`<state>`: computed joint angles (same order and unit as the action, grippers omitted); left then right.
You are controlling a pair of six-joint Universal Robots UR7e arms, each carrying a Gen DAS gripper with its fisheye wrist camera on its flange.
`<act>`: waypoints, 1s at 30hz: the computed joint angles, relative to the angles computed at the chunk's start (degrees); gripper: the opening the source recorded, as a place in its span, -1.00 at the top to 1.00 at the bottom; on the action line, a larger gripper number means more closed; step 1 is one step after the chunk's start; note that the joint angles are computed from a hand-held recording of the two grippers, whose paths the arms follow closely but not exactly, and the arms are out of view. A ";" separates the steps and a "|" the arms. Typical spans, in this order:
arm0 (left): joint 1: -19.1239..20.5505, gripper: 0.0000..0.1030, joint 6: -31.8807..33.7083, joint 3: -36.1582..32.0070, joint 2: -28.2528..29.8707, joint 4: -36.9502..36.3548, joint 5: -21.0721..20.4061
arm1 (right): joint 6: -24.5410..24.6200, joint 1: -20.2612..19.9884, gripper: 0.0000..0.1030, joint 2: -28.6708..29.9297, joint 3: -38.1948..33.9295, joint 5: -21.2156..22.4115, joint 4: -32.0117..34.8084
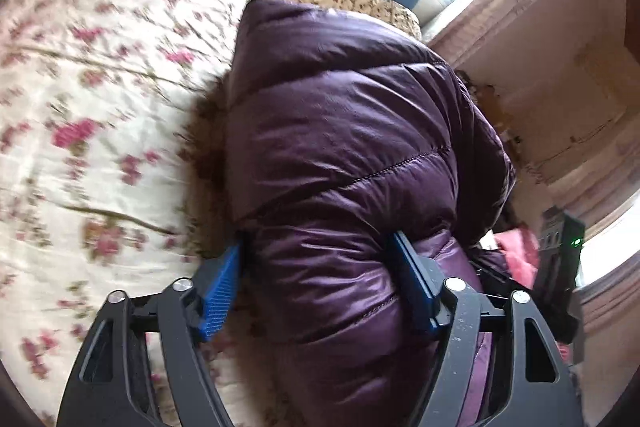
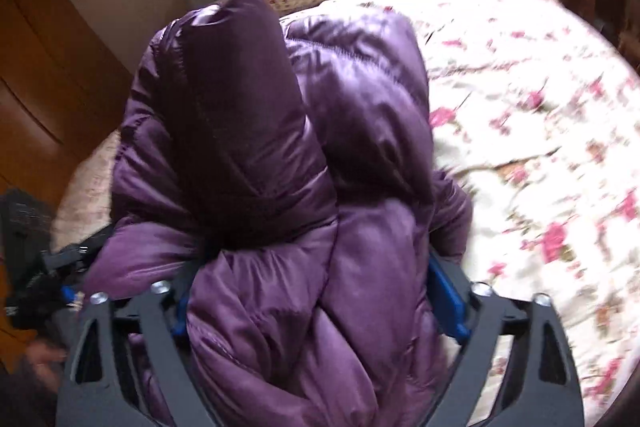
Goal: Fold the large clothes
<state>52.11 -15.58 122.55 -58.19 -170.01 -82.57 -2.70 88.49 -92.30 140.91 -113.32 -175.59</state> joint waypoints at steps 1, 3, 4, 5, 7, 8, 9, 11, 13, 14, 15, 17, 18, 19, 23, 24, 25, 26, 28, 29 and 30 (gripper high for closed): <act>0.59 -0.41 0.03 -0.43 0.45 0.09 -1.71 | -0.16 -0.83 -0.41 -0.74 0.19 1.91 0.48; 0.98 -0.38 0.74 -0.60 0.76 -0.51 -3.67 | 0.01 -2.54 -0.05 -2.57 0.54 6.57 1.74; 1.15 -0.30 1.52 -0.71 0.75 -0.77 -4.55 | 0.09 -2.99 0.03 -3.34 0.82 7.97 1.99; 1.21 -0.22 2.11 -0.68 0.42 -0.91 -5.42 | 0.15 -3.23 0.16 -4.02 0.85 9.13 2.32; 1.33 -0.14 2.57 -0.56 -0.53 -1.00 -7.04 | 0.46 -2.71 0.30 -4.67 0.63 10.07 2.90; 1.40 -0.13 2.91 -0.43 -1.14 -0.92 -7.25 | 0.42 -2.24 0.34 -5.09 0.64 10.73 3.37; 1.37 -0.13 3.26 -0.18 -2.06 -0.81 -7.03 | 0.62 -1.21 0.36 -4.03 0.12 10.80 3.15; 1.41 -0.13 3.79 0.65 -4.59 -1.13 -6.40 | 0.13 0.92 0.37 -1.66 -1.25 11.08 2.92; 1.66 -0.13 4.45 1.50 -7.43 -1.05 -5.29 | 0.51 3.16 0.37 2.18 -2.88 12.19 1.67; 1.76 -0.13 4.96 2.13 -9.55 -0.69 -4.20 | 0.56 4.28 0.37 3.78 -3.47 12.57 1.07; 1.80 -0.13 5.39 2.57 -11.46 -0.13 -3.09 | 0.44 5.89 0.37 6.48 -4.93 12.99 0.43; 2.13 -0.13 6.56 3.46 -15.78 1.54 -0.18 | 0.14 8.18 0.37 10.53 -6.39 13.71 -1.02; 2.39 -0.13 6.92 3.79 -17.88 2.39 1.22 | -0.08 9.55 0.37 13.24 -7.94 14.07 -1.37; 2.84 -0.13 7.23 4.21 -20.51 3.36 2.87 | -0.33 10.70 0.37 15.65 -9.32 14.31 -1.66; 4.18 -0.13 8.02 5.88 -28.07 6.15 8.48 | -1.13 14.72 0.37 24.91 -14.79 14.55 -1.73; 4.76 -0.13 7.97 6.18 -29.45 6.69 9.83 | -1.38 15.48 0.37 26.62 -15.69 14.06 -1.55; 5.23 -0.13 7.82 6.51 -30.36 7.04 10.52 | -1.49 16.20 0.37 28.51 -16.63 13.53 -1.33; 5.87 -0.13 7.47 7.11 -31.86 7.95 11.90 | -1.29 16.73 0.37 29.93 -17.15 13.03 -1.05; 6.50 -0.13 6.89 8.06 -33.54 9.55 14.14 | -1.15 17.87 0.31 32.25 -17.21 10.27 -1.80; 7.14 -0.13 6.36 8.63 -34.29 10.53 14.62 | -1.48 17.74 0.27 33.05 -17.76 9.66 -2.01; 7.41 -0.14 5.84 9.28 -34.48 11.06 15.72 | -1.17 17.69 0.23 33.23 -17.50 9.16 -2.27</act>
